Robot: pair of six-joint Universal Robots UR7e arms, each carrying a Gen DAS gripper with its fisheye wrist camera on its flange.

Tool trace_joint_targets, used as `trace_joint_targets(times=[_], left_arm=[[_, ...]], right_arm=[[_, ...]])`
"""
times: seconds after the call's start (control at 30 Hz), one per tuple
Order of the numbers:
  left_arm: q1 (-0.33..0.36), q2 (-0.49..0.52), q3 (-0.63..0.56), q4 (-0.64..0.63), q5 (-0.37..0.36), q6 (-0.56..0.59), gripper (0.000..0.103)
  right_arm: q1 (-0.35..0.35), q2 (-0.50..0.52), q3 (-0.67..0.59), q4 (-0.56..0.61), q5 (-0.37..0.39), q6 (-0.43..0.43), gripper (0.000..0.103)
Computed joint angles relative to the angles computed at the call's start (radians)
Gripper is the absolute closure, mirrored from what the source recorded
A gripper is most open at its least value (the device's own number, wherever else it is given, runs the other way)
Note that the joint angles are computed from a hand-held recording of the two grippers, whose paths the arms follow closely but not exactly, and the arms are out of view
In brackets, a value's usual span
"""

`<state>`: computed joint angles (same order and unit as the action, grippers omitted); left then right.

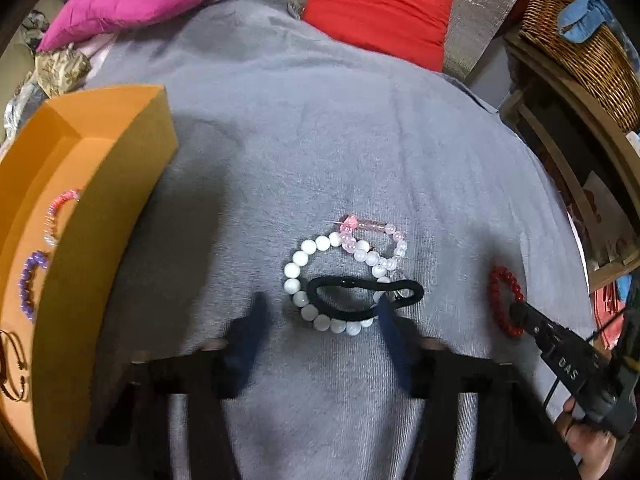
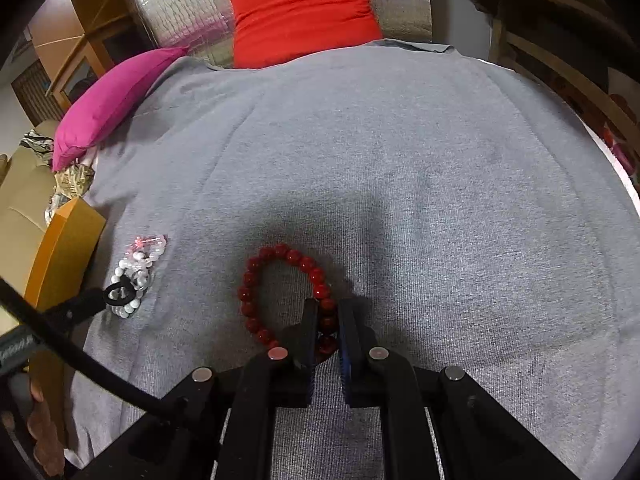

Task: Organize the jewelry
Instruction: 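Grasp the black hair tie with the left tool while the right tool grasps the red bead bracelet, then carry the hair tie and red bead bracelet over the orange box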

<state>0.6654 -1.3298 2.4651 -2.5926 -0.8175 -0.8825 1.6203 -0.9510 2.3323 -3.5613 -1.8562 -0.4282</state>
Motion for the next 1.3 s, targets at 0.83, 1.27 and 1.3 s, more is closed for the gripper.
trace_joint_targets(times=[0.83,1.27,1.3], left_arm=[[-0.161,-0.211,0.163,0.085,-0.006,-0.088,0.098],[-0.324,-0.324,0.195,0.314,0.009,-0.24,0.098],[-0.338,-0.333,0.196,0.338,0.011,-0.256,0.098]], right_arm=[[-0.012,-0.082,0.14,-0.074,0.087,0.005,0.093],[-0.006,-0.163,0.269,-0.133,0.151,0.019,0.093],[-0.004,-0.169,0.28,-0.144,0.156,0.019,0.093]])
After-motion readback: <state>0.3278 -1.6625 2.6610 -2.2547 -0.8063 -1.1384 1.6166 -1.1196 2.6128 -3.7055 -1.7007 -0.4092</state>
